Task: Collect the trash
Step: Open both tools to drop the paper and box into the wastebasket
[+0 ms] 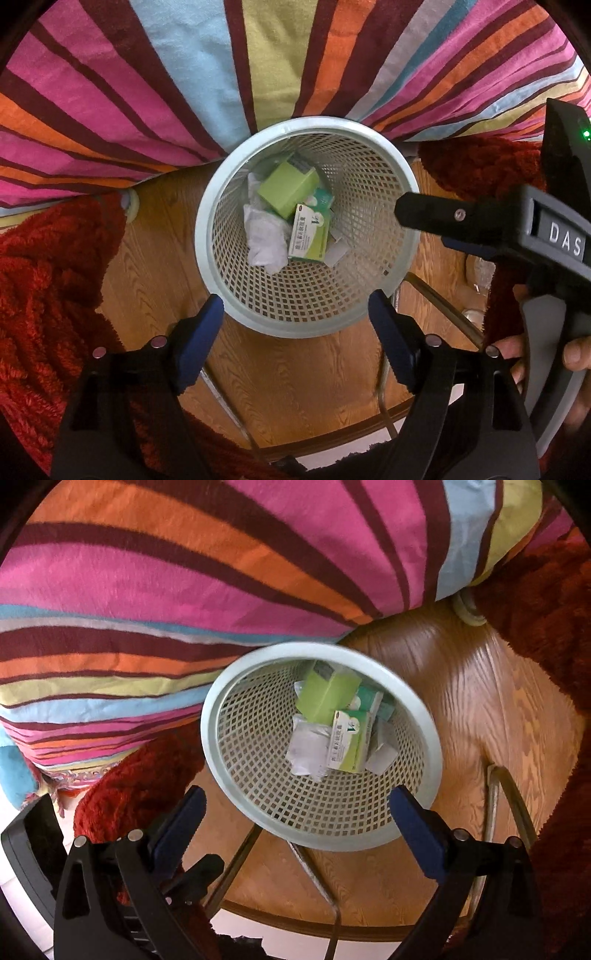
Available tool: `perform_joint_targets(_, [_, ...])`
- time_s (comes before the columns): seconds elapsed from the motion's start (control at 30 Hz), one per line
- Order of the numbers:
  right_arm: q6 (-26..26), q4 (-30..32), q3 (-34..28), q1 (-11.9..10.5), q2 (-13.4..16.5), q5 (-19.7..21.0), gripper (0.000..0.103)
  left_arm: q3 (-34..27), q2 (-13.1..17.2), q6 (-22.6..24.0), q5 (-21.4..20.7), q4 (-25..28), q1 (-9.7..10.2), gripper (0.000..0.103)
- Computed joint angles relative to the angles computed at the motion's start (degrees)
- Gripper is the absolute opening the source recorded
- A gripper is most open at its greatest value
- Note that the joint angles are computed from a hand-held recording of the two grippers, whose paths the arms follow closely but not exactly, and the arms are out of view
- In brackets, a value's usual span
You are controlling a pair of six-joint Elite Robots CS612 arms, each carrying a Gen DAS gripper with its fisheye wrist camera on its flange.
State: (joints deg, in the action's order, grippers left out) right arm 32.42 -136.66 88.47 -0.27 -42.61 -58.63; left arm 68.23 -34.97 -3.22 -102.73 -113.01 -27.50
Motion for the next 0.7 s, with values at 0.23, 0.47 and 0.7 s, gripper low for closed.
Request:
perform_joint_targets(0.23, [-0.2,-0.3,0.1,0.2,-0.4,-1.5,0.095,0.6,-0.3,-1.0,-0.1,-1.2,0.19,0.079])
perform_joint_targets(0.47, [-0.8,-2.4,0.8,0.5,-1.5,-4.2,0.095,1.9,-1.2,-2.6,-0.2,-3.5,0.47,0.079])
perform_joint_targets(0.7, [-4.4,-13.0,3.3,1.8,-4.4,-11.0,0.095,3.2,-2.1,-3.8,0.8,-5.6,0.42,0.079])
